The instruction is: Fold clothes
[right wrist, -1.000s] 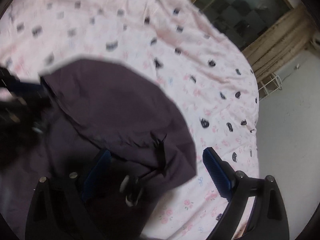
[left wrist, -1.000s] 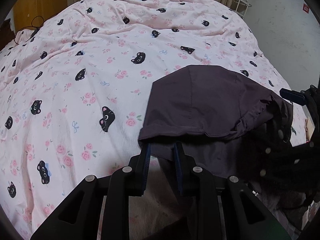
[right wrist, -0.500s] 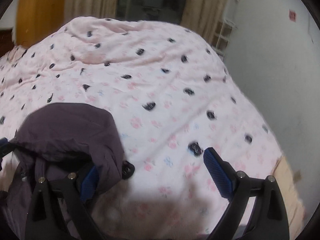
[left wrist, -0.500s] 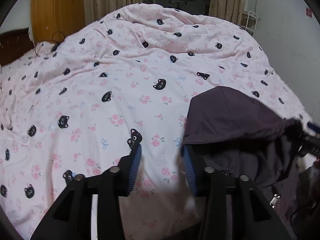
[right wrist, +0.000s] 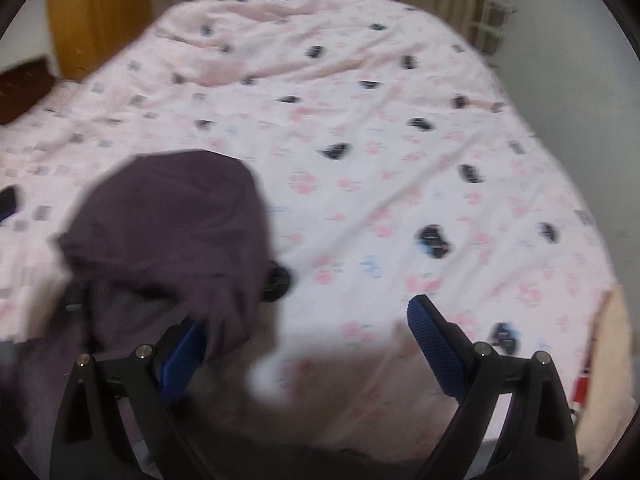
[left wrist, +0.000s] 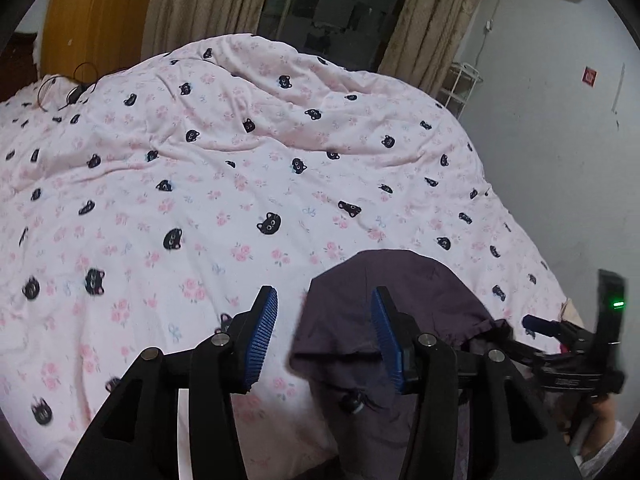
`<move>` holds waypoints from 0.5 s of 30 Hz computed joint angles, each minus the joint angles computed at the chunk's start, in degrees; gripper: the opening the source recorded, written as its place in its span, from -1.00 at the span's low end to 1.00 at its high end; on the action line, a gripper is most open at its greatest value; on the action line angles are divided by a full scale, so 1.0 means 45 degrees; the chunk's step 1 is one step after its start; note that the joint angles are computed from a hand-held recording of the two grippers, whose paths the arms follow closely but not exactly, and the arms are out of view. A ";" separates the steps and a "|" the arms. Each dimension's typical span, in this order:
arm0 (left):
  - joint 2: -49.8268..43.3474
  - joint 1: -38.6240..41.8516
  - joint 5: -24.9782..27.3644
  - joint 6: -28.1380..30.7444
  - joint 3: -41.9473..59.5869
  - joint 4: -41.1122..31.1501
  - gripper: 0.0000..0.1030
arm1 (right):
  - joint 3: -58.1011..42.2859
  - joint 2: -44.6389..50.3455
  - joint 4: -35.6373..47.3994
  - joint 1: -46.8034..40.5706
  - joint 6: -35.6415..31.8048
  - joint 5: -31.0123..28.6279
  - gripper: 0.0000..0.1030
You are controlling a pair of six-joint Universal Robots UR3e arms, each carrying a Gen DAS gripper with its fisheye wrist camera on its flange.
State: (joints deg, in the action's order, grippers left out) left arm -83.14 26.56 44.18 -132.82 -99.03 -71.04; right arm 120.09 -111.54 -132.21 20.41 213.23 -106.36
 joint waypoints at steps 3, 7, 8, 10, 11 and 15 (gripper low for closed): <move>-0.1747 -0.0874 0.0694 -0.0138 0.1678 -0.0367 -0.14 | 0.0710 -0.2232 -0.0114 -0.1898 -0.1730 0.3358 0.88; -0.4119 -0.2182 0.1892 -0.0084 0.3970 -0.1361 -0.14 | 0.0033 -0.2868 0.1228 -0.4174 -0.2741 0.5850 0.89; -0.4477 -0.2487 0.2207 -0.0210 0.4160 -0.1148 -0.14 | -0.0132 -0.2844 0.1576 -0.4868 -0.2991 0.6547 0.89; -0.5136 -0.2840 0.2471 -0.0203 0.4701 -0.1605 -0.14 | -0.0401 -0.2258 0.1848 -0.5844 -0.3375 0.7350 0.89; -0.5561 -0.3021 0.2463 0.0032 0.5178 -0.2308 -0.14 | -0.0515 -0.1810 0.1874 -0.6046 -0.3388 0.7421 0.89; -0.5958 -0.3349 0.2263 0.0123 0.5232 -0.2863 -0.14 | -0.0184 -0.0390 0.1653 -0.7133 -0.3440 0.8743 0.88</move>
State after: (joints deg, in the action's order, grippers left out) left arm -109.95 11.49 54.36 -132.26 -75.48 -83.92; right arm 119.27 -113.30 -124.78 -11.69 197.75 -67.01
